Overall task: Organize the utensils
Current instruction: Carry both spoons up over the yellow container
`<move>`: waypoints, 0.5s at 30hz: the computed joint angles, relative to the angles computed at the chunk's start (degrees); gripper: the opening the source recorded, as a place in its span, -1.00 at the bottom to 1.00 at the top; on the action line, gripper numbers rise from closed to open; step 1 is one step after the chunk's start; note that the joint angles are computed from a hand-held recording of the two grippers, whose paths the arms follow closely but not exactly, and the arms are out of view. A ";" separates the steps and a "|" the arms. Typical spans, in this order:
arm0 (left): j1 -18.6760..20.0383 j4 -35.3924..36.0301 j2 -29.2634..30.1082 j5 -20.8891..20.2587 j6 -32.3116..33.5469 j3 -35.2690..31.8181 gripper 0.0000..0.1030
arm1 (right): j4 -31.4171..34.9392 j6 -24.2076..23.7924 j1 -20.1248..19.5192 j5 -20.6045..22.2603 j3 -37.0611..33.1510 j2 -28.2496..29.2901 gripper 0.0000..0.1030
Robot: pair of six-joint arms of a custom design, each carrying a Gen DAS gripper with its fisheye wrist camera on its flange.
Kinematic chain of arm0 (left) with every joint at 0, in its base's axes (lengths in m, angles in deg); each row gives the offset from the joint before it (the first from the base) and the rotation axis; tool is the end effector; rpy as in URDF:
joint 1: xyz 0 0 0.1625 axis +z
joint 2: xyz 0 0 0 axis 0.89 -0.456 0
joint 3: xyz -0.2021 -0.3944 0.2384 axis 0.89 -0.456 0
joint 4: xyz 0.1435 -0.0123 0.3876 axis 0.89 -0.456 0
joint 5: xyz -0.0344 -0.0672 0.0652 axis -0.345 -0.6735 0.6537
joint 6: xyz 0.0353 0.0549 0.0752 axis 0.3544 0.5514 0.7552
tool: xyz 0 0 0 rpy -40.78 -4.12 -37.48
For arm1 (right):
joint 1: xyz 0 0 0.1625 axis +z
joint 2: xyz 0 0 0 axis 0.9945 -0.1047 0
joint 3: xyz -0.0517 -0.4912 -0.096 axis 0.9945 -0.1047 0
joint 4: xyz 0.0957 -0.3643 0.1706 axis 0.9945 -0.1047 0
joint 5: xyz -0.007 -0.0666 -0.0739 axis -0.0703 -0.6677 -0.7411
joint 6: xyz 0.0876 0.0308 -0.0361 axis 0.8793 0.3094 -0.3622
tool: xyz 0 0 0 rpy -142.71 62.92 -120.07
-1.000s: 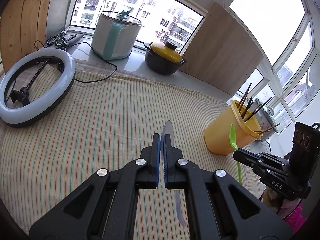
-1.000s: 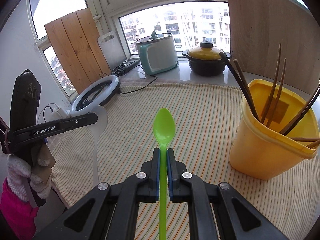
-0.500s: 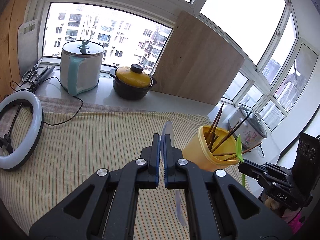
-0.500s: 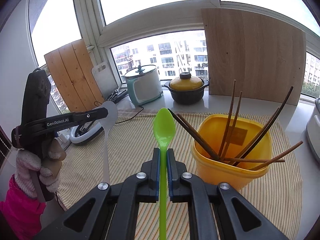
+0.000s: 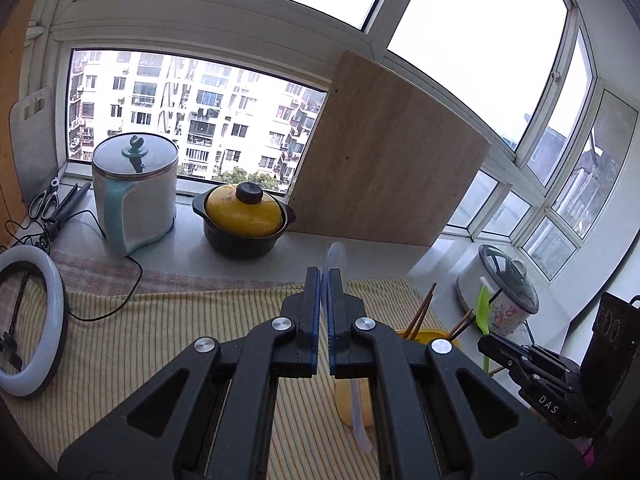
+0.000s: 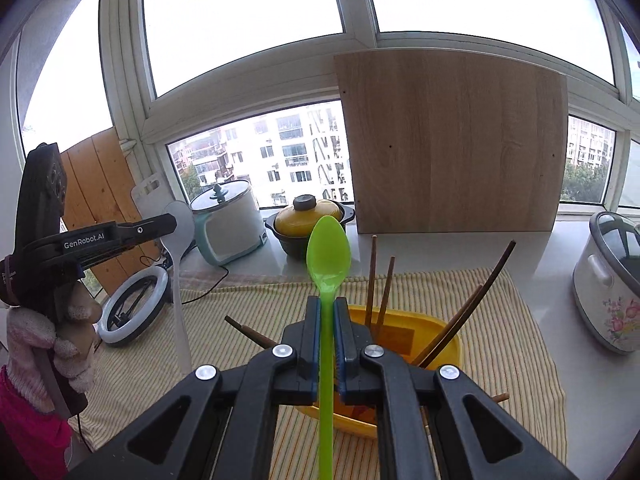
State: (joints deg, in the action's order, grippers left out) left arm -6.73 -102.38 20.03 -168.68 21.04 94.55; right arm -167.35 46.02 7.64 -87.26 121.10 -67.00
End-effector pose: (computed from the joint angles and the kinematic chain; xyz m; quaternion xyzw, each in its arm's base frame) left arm -0.4399 -0.9187 0.0842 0.3498 0.9014 -0.2547 0.0134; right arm 0.1049 -0.7435 0.4491 0.0433 -0.8237 0.4705 0.3136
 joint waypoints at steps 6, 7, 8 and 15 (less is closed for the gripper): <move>-1.65 2.90 3.89 -0.04 1.57 -6.78 -1.00 | -0.39 1.75 -1.28 -0.13 -1.95 0.32 -0.93; -1.95 3.33 4.51 0.06 1.89 -7.80 -1.00 | -0.31 2.09 -1.44 -0.11 -2.25 0.36 -0.93; -2.34 3.60 5.09 0.25 2.22 -8.66 -1.00 | -0.34 2.42 -1.65 0.01 -2.39 0.30 -0.93; -4.37 3.50 8.34 2.68 4.95 -12.56 -1.00 | -0.90 2.92 -2.24 0.43 -4.41 0.94 -0.93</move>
